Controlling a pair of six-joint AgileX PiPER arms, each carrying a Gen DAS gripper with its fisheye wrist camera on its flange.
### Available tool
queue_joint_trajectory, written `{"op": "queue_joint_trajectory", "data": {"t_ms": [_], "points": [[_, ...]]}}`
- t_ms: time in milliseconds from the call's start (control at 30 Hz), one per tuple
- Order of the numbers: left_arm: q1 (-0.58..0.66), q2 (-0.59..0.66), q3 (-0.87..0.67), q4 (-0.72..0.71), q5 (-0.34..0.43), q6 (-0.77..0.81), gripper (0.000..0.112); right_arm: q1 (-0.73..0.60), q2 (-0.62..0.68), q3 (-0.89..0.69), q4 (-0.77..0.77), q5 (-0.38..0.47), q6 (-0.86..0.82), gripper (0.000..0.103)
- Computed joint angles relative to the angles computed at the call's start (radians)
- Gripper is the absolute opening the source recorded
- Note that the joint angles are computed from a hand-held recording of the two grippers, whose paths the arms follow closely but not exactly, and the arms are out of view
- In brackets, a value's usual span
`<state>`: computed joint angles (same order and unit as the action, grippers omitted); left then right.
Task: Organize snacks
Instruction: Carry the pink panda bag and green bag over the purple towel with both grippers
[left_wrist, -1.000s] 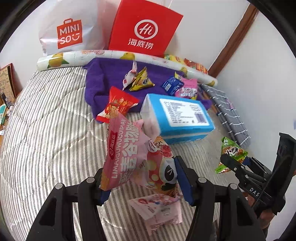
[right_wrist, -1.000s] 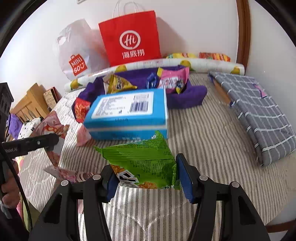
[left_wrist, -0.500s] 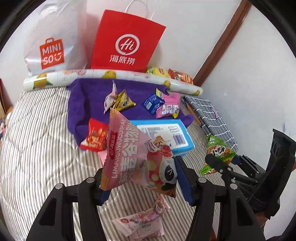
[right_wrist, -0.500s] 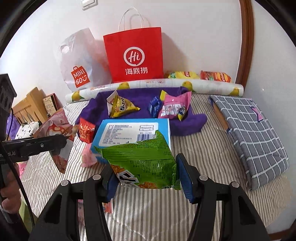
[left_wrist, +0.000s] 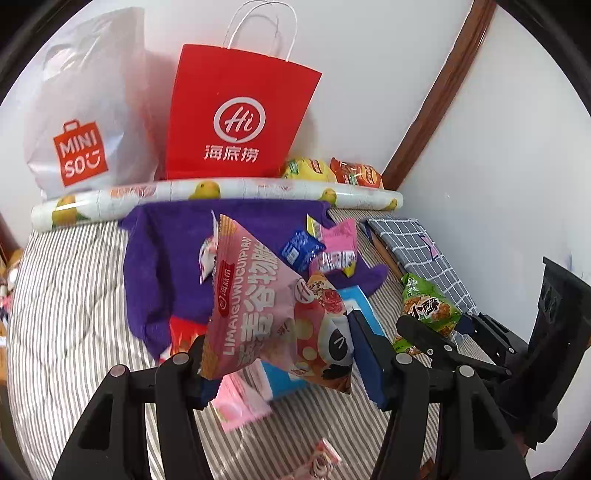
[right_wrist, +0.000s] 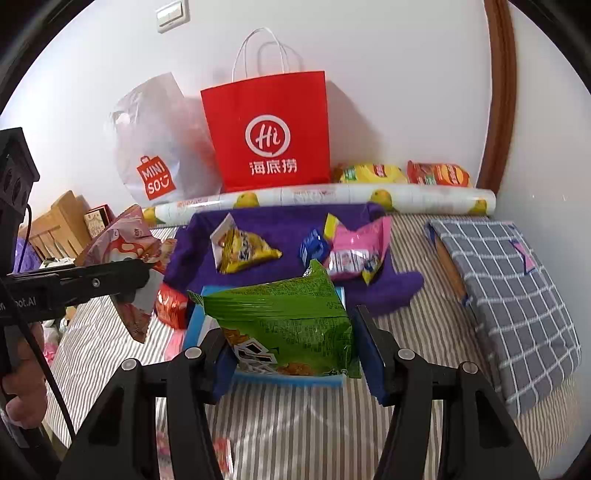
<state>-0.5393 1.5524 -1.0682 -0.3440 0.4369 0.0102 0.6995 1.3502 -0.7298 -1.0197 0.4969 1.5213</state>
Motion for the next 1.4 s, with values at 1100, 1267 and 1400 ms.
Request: {"op": "queue_joint_trajectory", "data": {"t_ms": [1100, 1267, 1400], "points": [[0.116, 0.383, -0.507, -0.002, 0.138, 0.043, 0.059, -0.324, 0.349, -0.369, 0.246, -0.223, -0.461, 0.057], [0.130, 0.425, -0.546, 0.015, 0.162, 0.018, 0.059, -0.330, 0.396, -0.416, 0.217, -0.246, -0.457, 0.057], [0.129, 0.453, -0.568, 0.029, 0.176, 0.002, 0.059, -0.352, 0.435, -0.432, 0.272, -0.282, -0.502, 0.057]]}}
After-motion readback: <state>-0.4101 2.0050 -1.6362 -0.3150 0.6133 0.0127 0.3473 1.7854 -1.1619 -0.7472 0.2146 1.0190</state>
